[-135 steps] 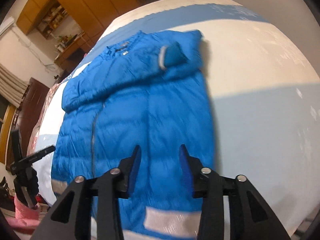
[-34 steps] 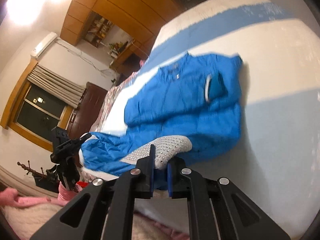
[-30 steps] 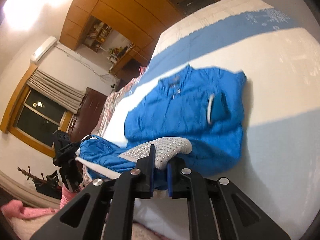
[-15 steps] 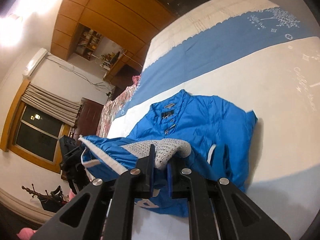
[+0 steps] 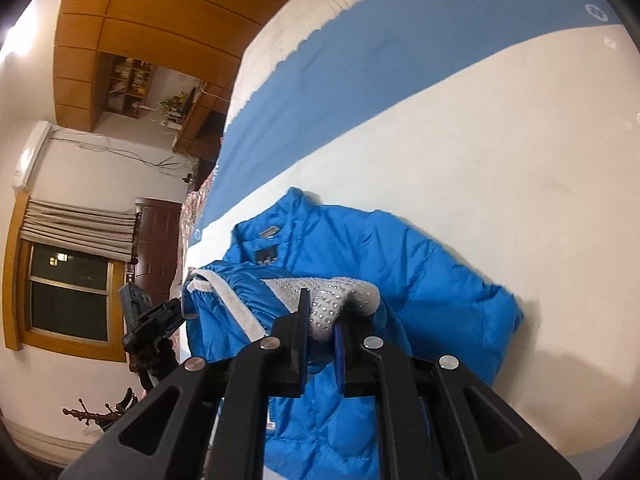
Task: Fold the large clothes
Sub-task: 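Open both grippers and release the folded hem onto the jacket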
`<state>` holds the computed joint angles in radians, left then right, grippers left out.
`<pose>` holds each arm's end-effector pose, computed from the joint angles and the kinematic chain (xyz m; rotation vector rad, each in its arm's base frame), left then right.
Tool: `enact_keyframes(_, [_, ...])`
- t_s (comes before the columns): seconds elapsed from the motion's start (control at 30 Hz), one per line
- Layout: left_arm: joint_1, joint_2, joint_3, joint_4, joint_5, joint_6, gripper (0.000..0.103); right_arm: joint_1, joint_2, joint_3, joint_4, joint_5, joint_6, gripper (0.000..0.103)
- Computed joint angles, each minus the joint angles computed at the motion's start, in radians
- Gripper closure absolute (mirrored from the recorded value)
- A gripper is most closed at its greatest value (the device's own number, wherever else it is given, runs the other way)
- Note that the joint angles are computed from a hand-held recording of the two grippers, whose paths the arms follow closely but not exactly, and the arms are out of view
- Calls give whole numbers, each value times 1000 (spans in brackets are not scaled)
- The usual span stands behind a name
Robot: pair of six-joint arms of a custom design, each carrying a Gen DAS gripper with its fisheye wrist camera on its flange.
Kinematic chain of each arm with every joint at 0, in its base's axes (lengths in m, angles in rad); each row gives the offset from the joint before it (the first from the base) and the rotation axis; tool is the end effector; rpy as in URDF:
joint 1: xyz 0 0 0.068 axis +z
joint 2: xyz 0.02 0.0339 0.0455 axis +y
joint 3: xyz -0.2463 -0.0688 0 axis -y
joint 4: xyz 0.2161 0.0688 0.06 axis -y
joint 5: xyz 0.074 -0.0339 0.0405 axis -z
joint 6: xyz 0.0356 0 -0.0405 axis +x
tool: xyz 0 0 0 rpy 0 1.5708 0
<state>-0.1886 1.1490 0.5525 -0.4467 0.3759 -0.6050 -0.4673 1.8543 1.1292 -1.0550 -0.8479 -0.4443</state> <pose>0.1798 -0.0476 0.1739 -0.4224 2.6702 -0.7554 0.2532 -0.0979 0.1561 0.1583 2.6865 1.2136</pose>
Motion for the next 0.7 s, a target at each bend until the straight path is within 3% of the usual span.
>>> enact_keyframes(0.2, [43, 51, -2, 16, 53, 29, 88, 15, 42, 32, 1, 36, -6, 86])
enact_keyframes(0.27, [65, 38, 2, -8, 88, 38, 85, 2, 29, 41, -39, 30, -44, 77])
enact_keyframes(0.3, [79, 22, 9, -35, 111, 55, 82, -6, 16, 42, -60, 29, -67, 74])
enact_keyframes(0.33, [87, 1, 12, -59, 129, 67, 79, -17, 0, 45, -78, 32, -85, 64])
enact_keyframes(0.37, [106, -34, 15, -98, 154, 88, 72, -35, -38, 35, -83, 45, -102, 42])
enact_keyframes(0.43, [143, -128, 12, -182, 188, 125, 62, -71, -90, 26, -106, 60, -154, 36])
enact_keyframes(0.47, [164, -201, 15, -246, 188, 151, 47, -99, -103, 28, -151, 61, -206, 36])
enact_keyframes(0.5, [164, -253, 17, -282, 172, 160, 40, -115, -115, 25, -169, 71, -229, 36])
enact_keyframes(0.57, [113, -372, 30, -377, 49, 180, 40, -125, -151, -6, -158, 109, -246, 36])
enact_keyframes(0.7, [-199, -430, -1, -426, -247, 64, 38, -77, -190, -117, -28, 199, -195, 36])
